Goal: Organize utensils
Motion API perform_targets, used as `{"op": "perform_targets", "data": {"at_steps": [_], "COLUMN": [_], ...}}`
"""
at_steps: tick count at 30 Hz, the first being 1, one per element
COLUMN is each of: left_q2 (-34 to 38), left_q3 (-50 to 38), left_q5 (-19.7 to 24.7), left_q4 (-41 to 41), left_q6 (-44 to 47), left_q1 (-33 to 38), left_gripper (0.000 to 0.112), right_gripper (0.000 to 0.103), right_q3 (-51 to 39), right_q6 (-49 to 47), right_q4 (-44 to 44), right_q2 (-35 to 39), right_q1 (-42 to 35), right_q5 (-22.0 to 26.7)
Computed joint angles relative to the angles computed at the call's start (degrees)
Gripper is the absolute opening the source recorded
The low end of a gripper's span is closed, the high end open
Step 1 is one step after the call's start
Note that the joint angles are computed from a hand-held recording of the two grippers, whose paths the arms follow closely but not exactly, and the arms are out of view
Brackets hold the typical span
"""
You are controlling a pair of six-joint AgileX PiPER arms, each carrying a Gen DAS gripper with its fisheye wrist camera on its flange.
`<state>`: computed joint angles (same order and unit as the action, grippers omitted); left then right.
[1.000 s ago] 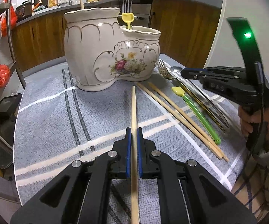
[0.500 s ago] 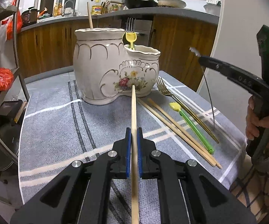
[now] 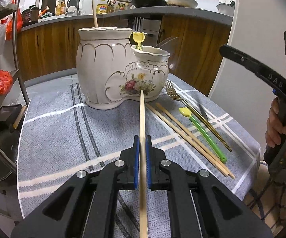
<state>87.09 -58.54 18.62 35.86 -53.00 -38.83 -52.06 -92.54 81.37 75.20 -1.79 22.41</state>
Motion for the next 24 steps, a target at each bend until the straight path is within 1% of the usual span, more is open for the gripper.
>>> {"op": "perform_targets", "data": {"at_steps": [3,5,7,9,10,12,13,15,17,18,21,24], "left_q2": [0.2,0.3,0.1,-0.5,-0.8,-1.5,-1.8,-2.8,-3.5,-3.8,-4.1,-4.4], "left_q3": [-0.2,-0.3,0.0,0.7,1.1,1.5,1.7,2.4,2.8,3.1,3.4,3.8], "left_q5": [0.0,0.0,-0.1,-1.0,-1.4,-1.1,-1.3,-2.0,-2.4,-2.7,-3.4,-4.0], "left_q4": [-0.5,-0.7,-0.4,0.4,0.8,0.1,-0.1,-1.7,-2.5,-3.5,-5.0,-6.5], "left_q6": [0.5,0.6,0.1,-1.0,-1.6,-0.6,-0.5,0.8,1.5,2.4,3.9,5.8], "left_q1": [0.1,0.0,0.2,0.6,0.8,1.1,1.3,2.3,2.8,3.2,3.5,3.6], "left_gripper": [0.006,0.006,0.006,0.006,0.006,0.006,0.006,0.006,0.006,0.006,0.006,0.006], "right_gripper": [0.001,0.001,0.001,0.001,0.001,0.003,0.006,0.01,0.021,0.024,0.025,0.025], "right_q3": [-0.5,-2.4,-4.0,-5.9,-7.4,-7.8,-8.6,-8.6,-7.9,-7.7,-7.4,-7.3], "right_q6": [3.2,10.1,15.8,20.4,23.0,24.1,26.0,26.1,26.9,28.8,30.5,31.6], "right_q4": [-3.5,-11.1,-18.7,-25.8,-31.0,-35.8,-39.3,-41.2,-44.1,-46.2,-49.5,-52.7], "right_q2": [0.9,2.7,4.5,6.4,7.6,8.1,8.6,8.7,8.4,8.4,8.6,8.6], "right_q1": [0.9,1.1,2.4,3.6,4.6,6.2,6.8,7.5,8.7,9.4,10.4,11.6], "right_q5": [-0.7,1.0,1.5,3.2,4.5,4.8,5.7,6.8,6.6,6.2,5.7,6.6]}}
